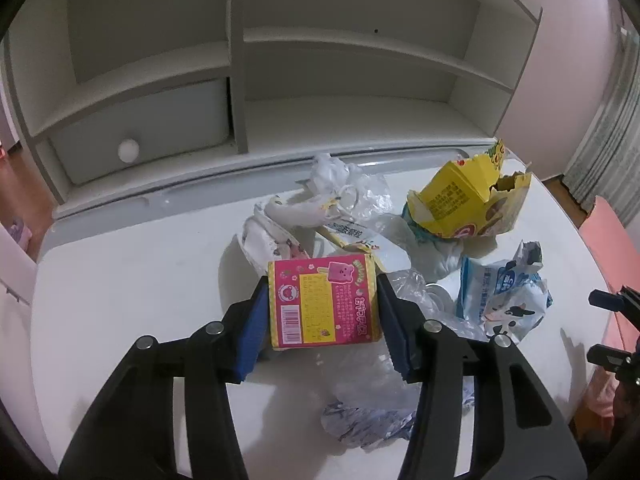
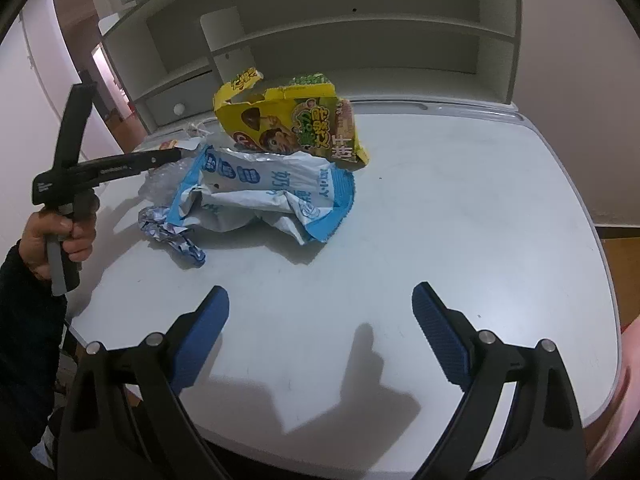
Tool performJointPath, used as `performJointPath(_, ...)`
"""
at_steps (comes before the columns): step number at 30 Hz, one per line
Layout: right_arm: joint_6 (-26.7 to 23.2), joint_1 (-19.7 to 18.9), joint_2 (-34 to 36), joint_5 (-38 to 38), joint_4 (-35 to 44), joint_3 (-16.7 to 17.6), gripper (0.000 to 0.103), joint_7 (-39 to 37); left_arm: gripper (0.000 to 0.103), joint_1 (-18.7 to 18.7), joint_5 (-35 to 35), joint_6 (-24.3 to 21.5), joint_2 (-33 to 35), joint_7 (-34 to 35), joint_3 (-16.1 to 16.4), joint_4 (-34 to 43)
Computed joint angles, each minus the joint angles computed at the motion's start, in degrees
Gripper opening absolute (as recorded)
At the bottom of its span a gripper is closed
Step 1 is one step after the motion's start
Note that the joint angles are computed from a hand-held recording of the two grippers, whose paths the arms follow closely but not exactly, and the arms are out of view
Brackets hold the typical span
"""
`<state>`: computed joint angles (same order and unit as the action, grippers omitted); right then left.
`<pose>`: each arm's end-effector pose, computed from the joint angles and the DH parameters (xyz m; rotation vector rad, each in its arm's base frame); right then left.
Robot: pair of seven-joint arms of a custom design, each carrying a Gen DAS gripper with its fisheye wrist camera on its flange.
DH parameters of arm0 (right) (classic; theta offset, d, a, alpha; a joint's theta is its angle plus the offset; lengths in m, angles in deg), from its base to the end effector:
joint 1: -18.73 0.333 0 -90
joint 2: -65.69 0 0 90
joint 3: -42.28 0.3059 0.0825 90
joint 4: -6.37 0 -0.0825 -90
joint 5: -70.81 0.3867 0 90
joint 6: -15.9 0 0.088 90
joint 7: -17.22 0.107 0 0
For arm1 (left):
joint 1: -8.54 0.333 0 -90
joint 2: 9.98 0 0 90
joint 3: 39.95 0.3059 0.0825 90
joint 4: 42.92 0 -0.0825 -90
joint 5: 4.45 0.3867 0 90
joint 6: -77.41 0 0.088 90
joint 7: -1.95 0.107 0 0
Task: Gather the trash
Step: 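Grasp the pink candy box with the left tool while the right grasps the blue-white bag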
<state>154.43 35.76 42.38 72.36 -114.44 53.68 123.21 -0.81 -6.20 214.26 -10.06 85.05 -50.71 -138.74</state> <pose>0.4210 0.2476 0.6505 -1.9309 1.5522 -0.4221 0.5743 -0.2107 0.6597 -1.6654 2.0709 -0.8698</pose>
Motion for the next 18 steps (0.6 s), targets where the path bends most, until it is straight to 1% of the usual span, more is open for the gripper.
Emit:
performJointPath(2, 0.1, 0.3, 0.9, -0.1, 0.9, 0.0, 0.09, -0.9, 0.05, 0.0, 1.4, 0.3, -1.2, -1.0, 0.0, -0.8)
performJointPath(5, 0.7, 0.7, 3.7, -1.5, 3.5, 0.3, 0.09, -3.3, 0.05, 0.0, 1.5, -0.2, -2.9, -1.5, 0.2, -1.5)
performJointPath(8, 0.7, 1.6, 7.8, -4.3, 7.8, 0.4, 0.09, -8.2, 0.05, -0.1, 2.1, -0.6, -5.5, -1.5, 0.4, -2.5)
performJointPath(10, -0.1, 2.2, 11.3, -7.5, 11.5, 0.7, 0.09, -12.4, 0.05, -0.4, 2.8, -1.1, -7.0, -2.1, 0.3, -3.1)
performJointPath(12, -0.9, 2.7, 14.5, -11.8, 14.7, 1.0, 0.09, -14.8, 0.05, -0.8, 2.6, -1.6, -8.3, -2.0, 0.3, -3.7)
performJointPath(15, -2.4, 4.2, 19.0, -15.2, 19.6, 0.3, 0.09, -18.7, 0.05, -1.8, 1.5, -1.5, -10.4, -0.9, 0.3, -5.5)
performJointPath(16, -3.8, 4.9, 20.6, -14.3, 21.6, -0.2, 0.09, -21.5, 0.05, -2.1, 1.0, -1.4, -11.1, -0.5, 0.5, -6.3)
performJointPath(17, -5.4, 5.4, 22.1, -13.8, 23.4, -0.7, 0.088, -23.6, 0.05, -2.5, 0.7, -1.4, -11.4, -0.1, 0.5, -6.6)
performJointPath(18, -7.2, 5.9, 23.4, -11.8, 25.3, -1.2, 0.07, -25.9, 0.05, -2.8, 0.4, -1.4, -11.8, 0.0, 0.4, -7.1)
